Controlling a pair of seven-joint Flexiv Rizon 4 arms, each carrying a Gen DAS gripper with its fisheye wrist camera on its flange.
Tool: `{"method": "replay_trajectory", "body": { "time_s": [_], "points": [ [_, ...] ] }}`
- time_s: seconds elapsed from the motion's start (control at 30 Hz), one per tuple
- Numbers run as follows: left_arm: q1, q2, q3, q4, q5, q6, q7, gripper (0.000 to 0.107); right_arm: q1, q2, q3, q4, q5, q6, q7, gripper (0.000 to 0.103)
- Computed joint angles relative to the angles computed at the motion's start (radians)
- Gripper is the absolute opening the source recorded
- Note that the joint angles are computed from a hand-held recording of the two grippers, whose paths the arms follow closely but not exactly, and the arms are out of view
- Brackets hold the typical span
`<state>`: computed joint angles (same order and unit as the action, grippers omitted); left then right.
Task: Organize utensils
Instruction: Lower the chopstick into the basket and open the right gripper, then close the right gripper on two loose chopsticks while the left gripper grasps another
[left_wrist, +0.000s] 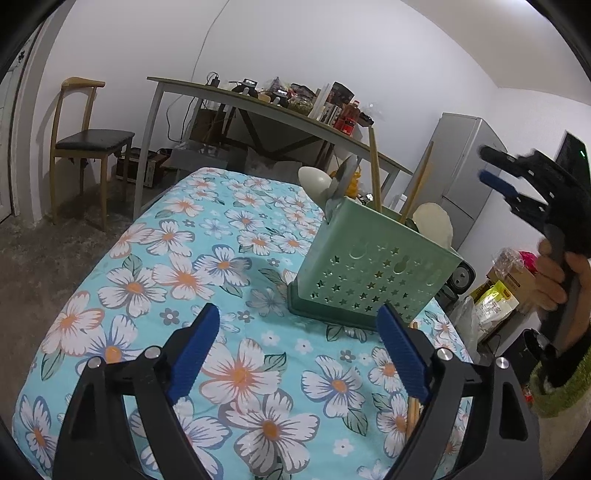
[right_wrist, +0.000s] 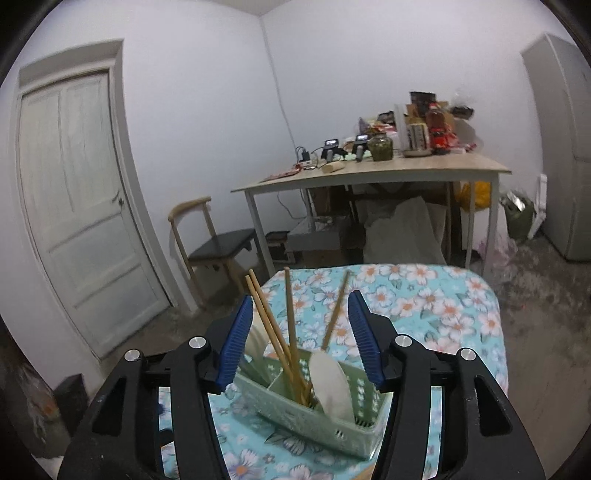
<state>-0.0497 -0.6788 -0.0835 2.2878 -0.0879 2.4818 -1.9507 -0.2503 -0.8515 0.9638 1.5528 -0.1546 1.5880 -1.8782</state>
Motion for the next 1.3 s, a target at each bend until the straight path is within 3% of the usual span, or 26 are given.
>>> {"method": "replay_trajectory", "body": {
  "time_s": [0.1,0.23,0.4,0.5,0.87,1.1,1.3],
  "points": [
    [-0.007,0.003,0.002,-0.002,-0.005,-0.005,0.007,0.085,-0.064,0.007,0.042,0.027,0.042,-0.044,0.026,0.053],
    [-0.014,0.003,0.003,-0.005,-0.011,-0.012,0.016,0.086,-0.111,0.006,0.064,0.026,0.132,-0.180,0.062,0.053],
    [-0.038,0.007,0.010,-0.007,-0.041,-0.040,0.041,0.086,-0.096,0.005,-0.006,0.028,0.234,-0.376,0.154,0.052],
    [-0.049,0.012,0.013,-0.007,-0.051,-0.063,0.063,0.086,-0.094,-0.029,-0.037,0.015,0.311,-0.472,0.210,0.044],
    [-0.015,0.013,-0.016,-0.019,0.011,-0.118,0.064,0.086,-0.020,-0.083,-0.159,-0.069,0.497,-0.561,0.267,0.027],
    [0.029,0.002,-0.059,-0.045,0.084,-0.161,0.036,0.082,0.002,-0.082,-0.207,-0.097,0.602,-0.583,0.216,0.007],
    [0.061,-0.011,-0.101,-0.074,0.146,-0.207,0.009,0.073,-0.007,-0.069,-0.234,-0.097,0.695,-0.609,0.129,0.005]
  ]
}}
